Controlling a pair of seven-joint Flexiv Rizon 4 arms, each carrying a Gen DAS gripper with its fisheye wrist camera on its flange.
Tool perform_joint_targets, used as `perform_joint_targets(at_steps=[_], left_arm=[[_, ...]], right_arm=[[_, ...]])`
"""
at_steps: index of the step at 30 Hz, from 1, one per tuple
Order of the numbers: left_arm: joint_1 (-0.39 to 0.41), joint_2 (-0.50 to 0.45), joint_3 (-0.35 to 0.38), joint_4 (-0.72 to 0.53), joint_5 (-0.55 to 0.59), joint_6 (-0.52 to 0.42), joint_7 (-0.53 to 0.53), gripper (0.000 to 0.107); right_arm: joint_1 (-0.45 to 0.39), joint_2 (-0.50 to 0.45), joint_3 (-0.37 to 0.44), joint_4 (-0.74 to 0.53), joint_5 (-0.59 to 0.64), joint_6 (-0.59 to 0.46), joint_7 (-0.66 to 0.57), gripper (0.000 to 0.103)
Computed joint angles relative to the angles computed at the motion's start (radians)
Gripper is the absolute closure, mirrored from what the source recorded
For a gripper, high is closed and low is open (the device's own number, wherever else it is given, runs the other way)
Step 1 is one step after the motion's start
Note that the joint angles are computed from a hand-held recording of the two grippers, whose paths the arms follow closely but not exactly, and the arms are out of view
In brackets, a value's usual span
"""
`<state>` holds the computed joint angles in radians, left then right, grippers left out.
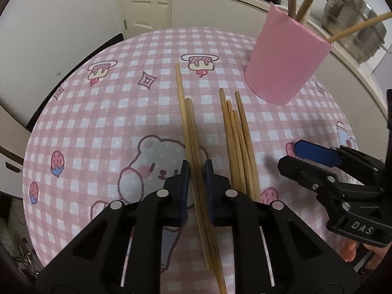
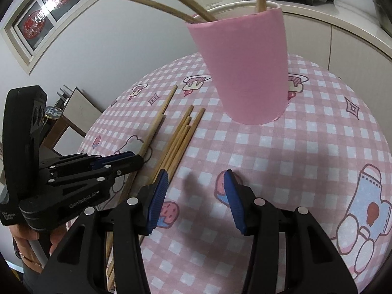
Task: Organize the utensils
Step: 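Move both tools back down to the remaining chopsticks, then position the open left tool around a chopstick while the right tool approaches another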
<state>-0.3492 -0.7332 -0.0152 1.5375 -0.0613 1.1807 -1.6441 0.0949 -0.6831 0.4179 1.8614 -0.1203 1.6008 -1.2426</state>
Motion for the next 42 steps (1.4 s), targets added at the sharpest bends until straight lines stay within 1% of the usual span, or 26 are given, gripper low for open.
perform_joint_targets(at_steps=[3, 7, 8, 10, 11, 13, 20, 22, 24, 26, 28, 29, 31, 35, 42], left_arm=[[0.012, 0.022, -0.001, 0.036, 0.000, 0.011, 0.007, 0.095], [0.049, 0.056, -0.024, 0.103, -0.015, 0.025, 0.045, 0.095], [0.065, 0.067, -0.036, 0.128, -0.026, 0.047, 0.056, 0.095], [0.066, 0.077, -0.030, 0.144, -0.037, 0.064, 0.050, 0.094], [0.082, 0.080, -0.044, 0.156, -0.054, 0.086, 0.054, 0.094], [0.095, 0.082, -0.054, 0.162, -0.074, 0.095, 0.064, 0.094], [0.082, 0.050, -0.014, 0.113, -0.082, 0.062, 0.023, 0.094], [0.113, 0.046, -0.052, 0.121, -0.115, 0.074, 0.041, 0.094], [0.102, 0.033, -0.033, 0.097, -0.112, 0.068, 0.026, 0.094], [0.108, 0.026, -0.040, 0.084, -0.117, 0.055, 0.031, 0.094], [0.100, 0.016, -0.029, 0.063, -0.111, 0.039, 0.024, 0.092], [0.088, 0.007, -0.011, 0.042, -0.102, 0.016, 0.011, 0.091], [0.069, -0.005, 0.013, 0.017, -0.079, 0.008, -0.011, 0.091], [0.053, -0.017, 0.033, -0.015, -0.042, -0.012, -0.037, 0.091], [0.056, -0.027, 0.030, -0.031, -0.017, -0.013, -0.046, 0.092]], right_arm=[[0.019, -0.008, -0.011, -0.014, -0.004, -0.014, 0.004, 0.058], [0.048, -0.014, -0.030, -0.029, -0.004, -0.027, 0.013, 0.058], [0.063, -0.017, -0.040, -0.036, -0.003, -0.028, 0.019, 0.058], [0.084, -0.019, -0.058, -0.044, -0.003, -0.030, 0.030, 0.058], [0.093, -0.021, -0.066, -0.047, -0.002, -0.029, 0.036, 0.058], [0.096, -0.024, -0.069, -0.057, -0.002, -0.037, 0.041, 0.058], [0.113, -0.024, -0.098, -0.077, 0.004, -0.066, 0.056, 0.058], [0.109, -0.027, -0.098, -0.081, 0.011, -0.061, 0.061, 0.058], [0.111, -0.030, -0.102, -0.088, 0.012, -0.067, 0.065, 0.058], [0.110, -0.032, -0.101, -0.094, 0.012, -0.072, 0.065, 0.058], [0.108, -0.035, -0.100, -0.101, 0.013, -0.079, 0.064, 0.058], [0.107, -0.038, -0.099, -0.107, 0.015, -0.083, 0.065, 0.058], [0.105, -0.042, -0.096, -0.120, 0.019, -0.096, 0.066, 0.058], [0.131, -0.043, -0.131, -0.138, 0.021, -0.111, 0.086, 0.058], [0.192, -0.045, -0.207, -0.166, -0.009, -0.163, 0.123, 0.059]])
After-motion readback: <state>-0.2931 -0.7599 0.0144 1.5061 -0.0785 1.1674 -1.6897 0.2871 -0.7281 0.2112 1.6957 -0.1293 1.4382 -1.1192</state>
